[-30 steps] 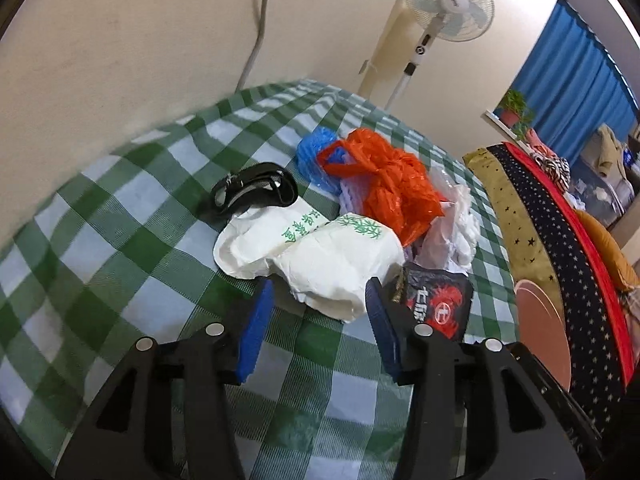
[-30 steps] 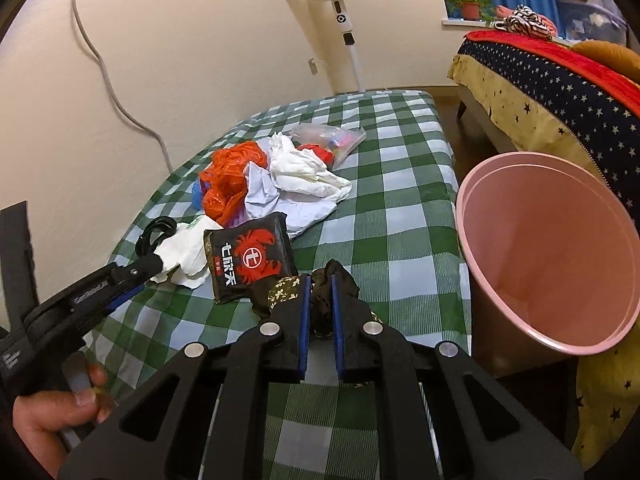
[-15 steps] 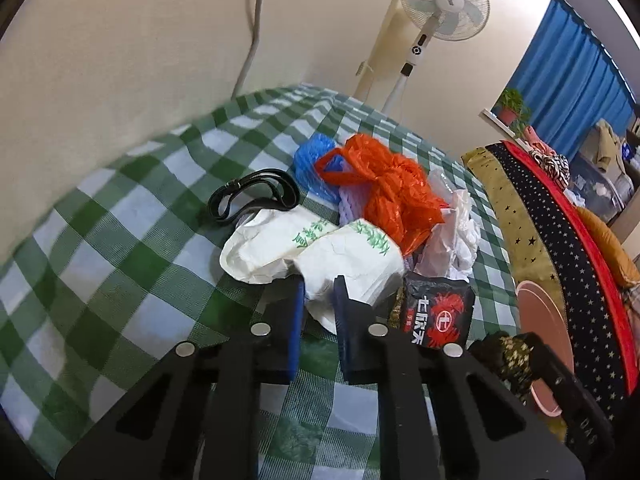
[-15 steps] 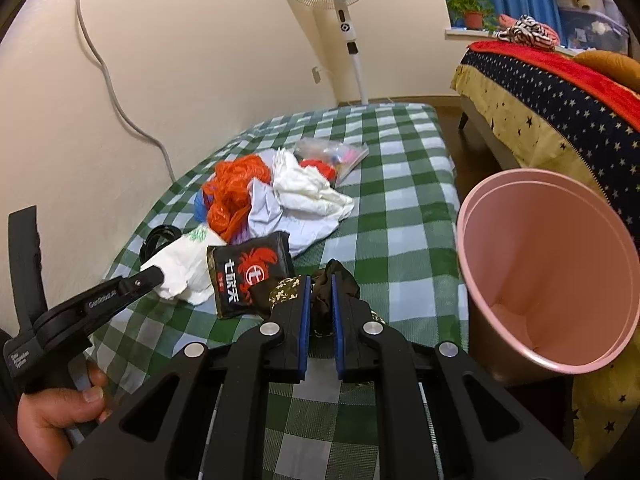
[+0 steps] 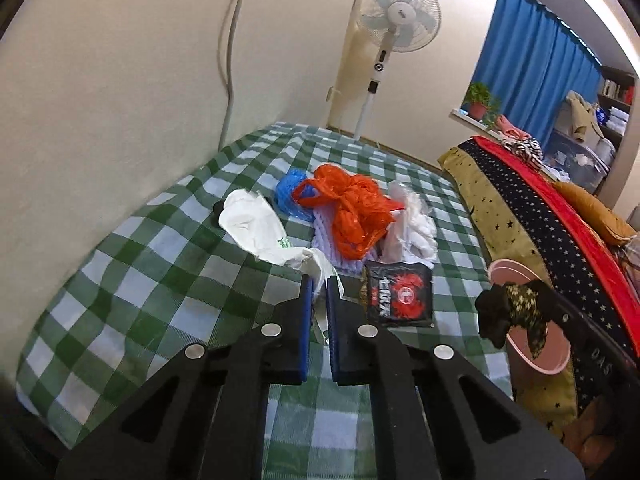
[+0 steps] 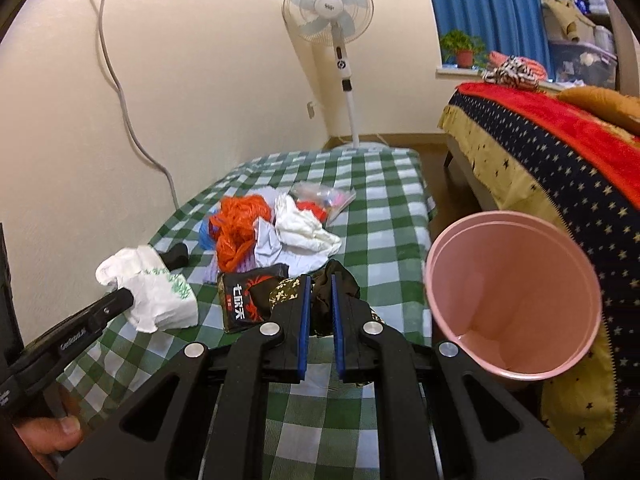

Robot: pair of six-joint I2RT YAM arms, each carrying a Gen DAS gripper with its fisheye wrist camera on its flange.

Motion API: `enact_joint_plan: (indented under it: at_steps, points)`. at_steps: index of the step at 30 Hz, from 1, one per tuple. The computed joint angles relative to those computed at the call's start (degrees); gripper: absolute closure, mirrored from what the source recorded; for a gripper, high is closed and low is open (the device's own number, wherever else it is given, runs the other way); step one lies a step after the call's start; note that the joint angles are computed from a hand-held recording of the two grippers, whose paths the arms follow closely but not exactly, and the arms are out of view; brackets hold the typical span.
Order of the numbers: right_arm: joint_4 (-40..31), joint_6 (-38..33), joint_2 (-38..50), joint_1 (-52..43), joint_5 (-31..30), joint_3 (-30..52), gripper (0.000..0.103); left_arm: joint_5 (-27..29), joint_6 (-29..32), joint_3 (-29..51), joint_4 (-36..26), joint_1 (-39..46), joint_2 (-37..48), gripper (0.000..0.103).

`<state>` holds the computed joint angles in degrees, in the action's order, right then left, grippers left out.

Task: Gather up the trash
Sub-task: 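Grasp the white plastic bag with the left gripper while the right gripper carries the cloth toward the pink bin, then drop the cloth into the pink bin with the right gripper while the left gripper drops the white bag in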

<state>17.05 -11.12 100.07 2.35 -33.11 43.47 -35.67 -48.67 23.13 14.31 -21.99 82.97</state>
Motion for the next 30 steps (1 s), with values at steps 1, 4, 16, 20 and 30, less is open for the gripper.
enact_joint_plan:
  at_steps: [1, 4, 16, 20, 30]
  points:
    - [-0.08, -0.02, -0.64, -0.36, -0.11, -0.25, 0.093, -0.85, 0.02, -0.03, -0.75, -0.97, -0.87, 0.096]
    - [-0.74, -0.45, -2.85, -2.05, -0.41, -0.87, 0.093, -2.96, 0.23, 0.01, -2.54, -3.55, -3.07, 0.096]
    - [-8.47, -0.73, -4.85, -12.11, -1.08, 6.91, 0.093, -3.07, 5.48, 5.1, -2.44, -9.87, -2.79, 0.097]
    - [-10.9, -0.74, -2.9, -14.28, -0.81, 12.02, 0.093, -1.18, 8.06, 8.86, -0.85, -10.37, 0.59, 0.097]
    - [-13.57, 0.46, 5.52, -17.2, 1.03, 25.29, 0.093, 4.2, 14.91, 21.64, 1.49, -10.27, 11.75, 0.097]
